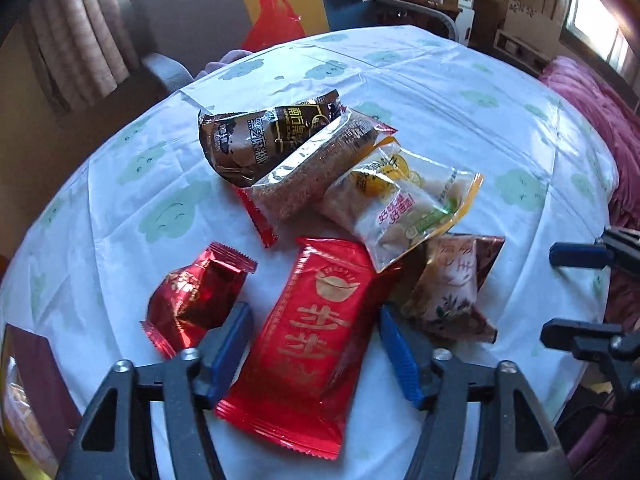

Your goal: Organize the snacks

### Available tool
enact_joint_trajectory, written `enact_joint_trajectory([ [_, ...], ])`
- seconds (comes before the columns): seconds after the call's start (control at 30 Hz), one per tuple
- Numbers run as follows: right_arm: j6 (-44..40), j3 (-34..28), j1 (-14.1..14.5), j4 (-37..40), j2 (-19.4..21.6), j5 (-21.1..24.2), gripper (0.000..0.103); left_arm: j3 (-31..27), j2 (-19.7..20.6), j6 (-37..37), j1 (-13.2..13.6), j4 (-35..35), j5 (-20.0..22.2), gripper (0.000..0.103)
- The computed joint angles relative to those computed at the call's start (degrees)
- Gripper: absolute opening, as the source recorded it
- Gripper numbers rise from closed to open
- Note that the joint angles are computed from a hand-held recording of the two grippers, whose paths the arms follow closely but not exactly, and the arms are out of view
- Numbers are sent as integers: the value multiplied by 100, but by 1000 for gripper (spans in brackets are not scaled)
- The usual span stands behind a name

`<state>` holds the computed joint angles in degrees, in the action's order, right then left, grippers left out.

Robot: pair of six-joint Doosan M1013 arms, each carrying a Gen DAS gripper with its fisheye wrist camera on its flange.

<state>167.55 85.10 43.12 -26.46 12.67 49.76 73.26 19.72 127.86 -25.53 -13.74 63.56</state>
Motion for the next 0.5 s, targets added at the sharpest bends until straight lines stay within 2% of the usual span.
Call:
enact_joint_trajectory([
  [0.03, -15, -28, -1, -12, 25, 21, 74, -2, 3, -65, 25, -117, 28, 44],
  [0.07, -19, -34, 2, -29, 32, 33, 74, 62, -40, -174, 21, -107, -61, 42],
  [0.23, -42, -65, 19, -89, 61, 94, 74, 497, -350, -581, 96, -163, -408, 41],
  [0.37, -37, -105, 16, -72, 80, 157, 74, 1010, -736, -1029, 166, 135, -857, 41],
  [0.5, -78, -96, -49, 167, 55, -155, 74, 1368, -983, -1428, 314, 214, -1206, 42],
])
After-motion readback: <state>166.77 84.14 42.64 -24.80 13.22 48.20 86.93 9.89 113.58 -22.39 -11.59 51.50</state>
